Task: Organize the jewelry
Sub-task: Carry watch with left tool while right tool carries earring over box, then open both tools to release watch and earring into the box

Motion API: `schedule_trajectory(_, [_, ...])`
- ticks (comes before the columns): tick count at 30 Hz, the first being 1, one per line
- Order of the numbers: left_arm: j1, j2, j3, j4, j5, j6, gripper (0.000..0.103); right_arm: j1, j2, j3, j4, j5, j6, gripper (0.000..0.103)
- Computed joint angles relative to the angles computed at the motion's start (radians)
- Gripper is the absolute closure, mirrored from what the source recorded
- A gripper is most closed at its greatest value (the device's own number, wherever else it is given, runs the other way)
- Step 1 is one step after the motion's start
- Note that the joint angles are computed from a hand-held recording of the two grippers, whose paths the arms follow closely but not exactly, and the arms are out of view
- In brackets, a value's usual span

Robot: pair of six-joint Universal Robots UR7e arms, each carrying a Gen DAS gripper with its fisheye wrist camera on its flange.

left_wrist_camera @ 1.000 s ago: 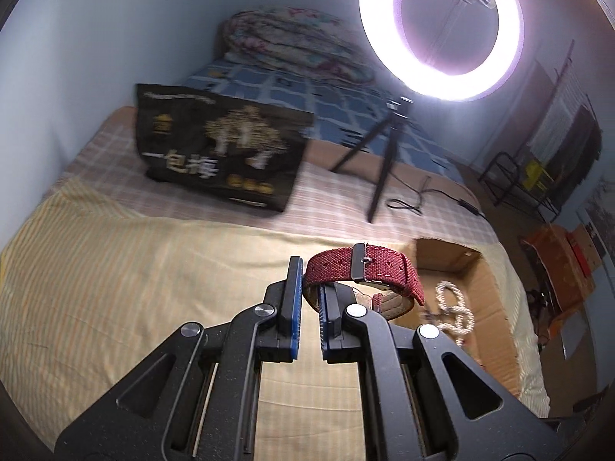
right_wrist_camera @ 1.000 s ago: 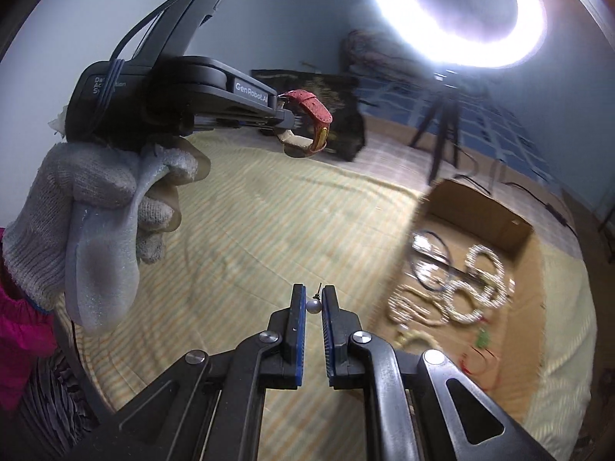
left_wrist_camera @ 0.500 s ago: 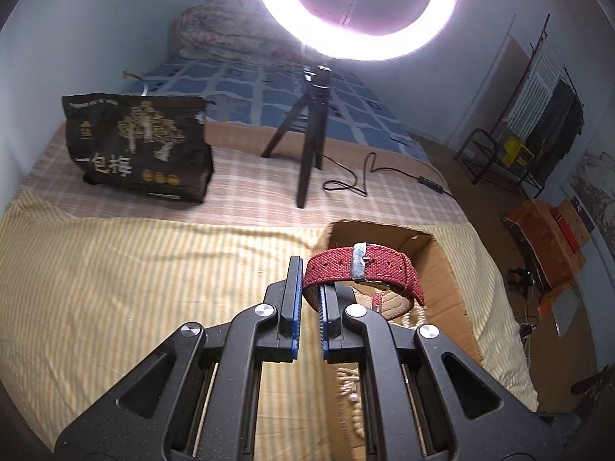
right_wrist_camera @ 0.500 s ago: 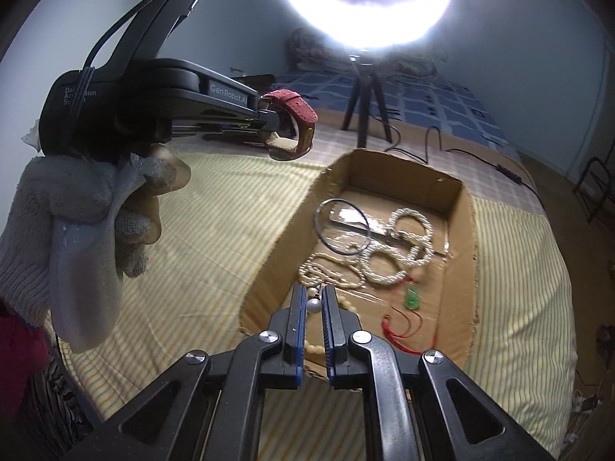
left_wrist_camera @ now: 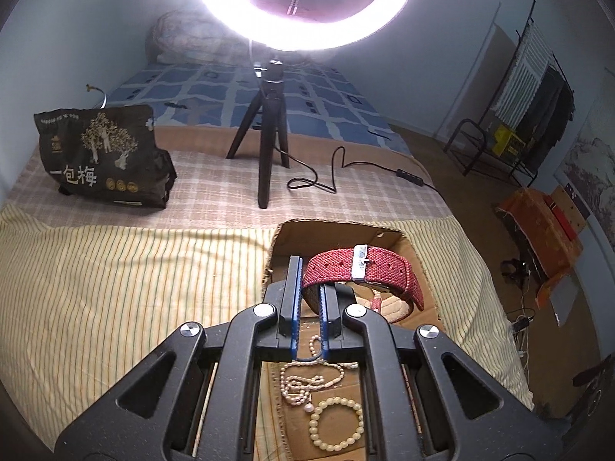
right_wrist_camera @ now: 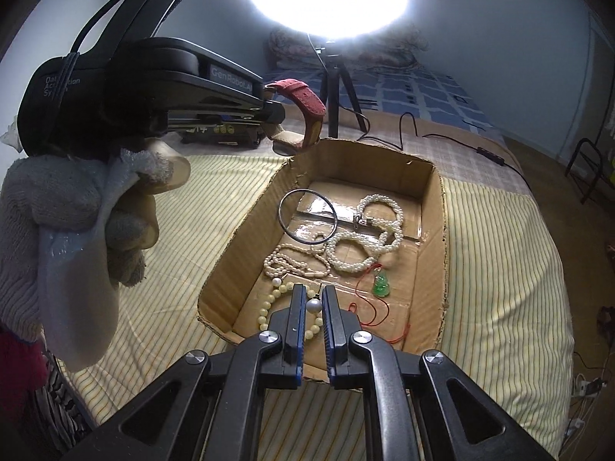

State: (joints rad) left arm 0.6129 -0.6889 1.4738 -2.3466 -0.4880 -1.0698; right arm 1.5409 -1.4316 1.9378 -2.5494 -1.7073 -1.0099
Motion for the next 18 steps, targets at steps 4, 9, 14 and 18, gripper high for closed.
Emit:
schedule_trajectory(4, [-0.002,0.012,-0.013,-0.002,0.014,0.015,0.097,0.0,0.0,-0.002,-0.002,0.001,0.001,0.083])
schedule_trajectory(9, [-0.002,0.017,-0.021,0.007,0.017,0.028,0.076,-0.001,-0.002,0.006,-0.025,0.007,-0.011,0.067])
schedule_trajectory(14, [-0.01,0.018,-0.015,-0.016,0.044,0.049,0.048,-0.003,-0.006,0.019,-0.063,0.021,-0.022,0.031])
schedule_trajectory(18, [-0.023,0.02,-0.016,-0.029,0.078,0.073,0.031,-0.002,-0.009,0.031,-0.095,0.021,-0.034,0.019])
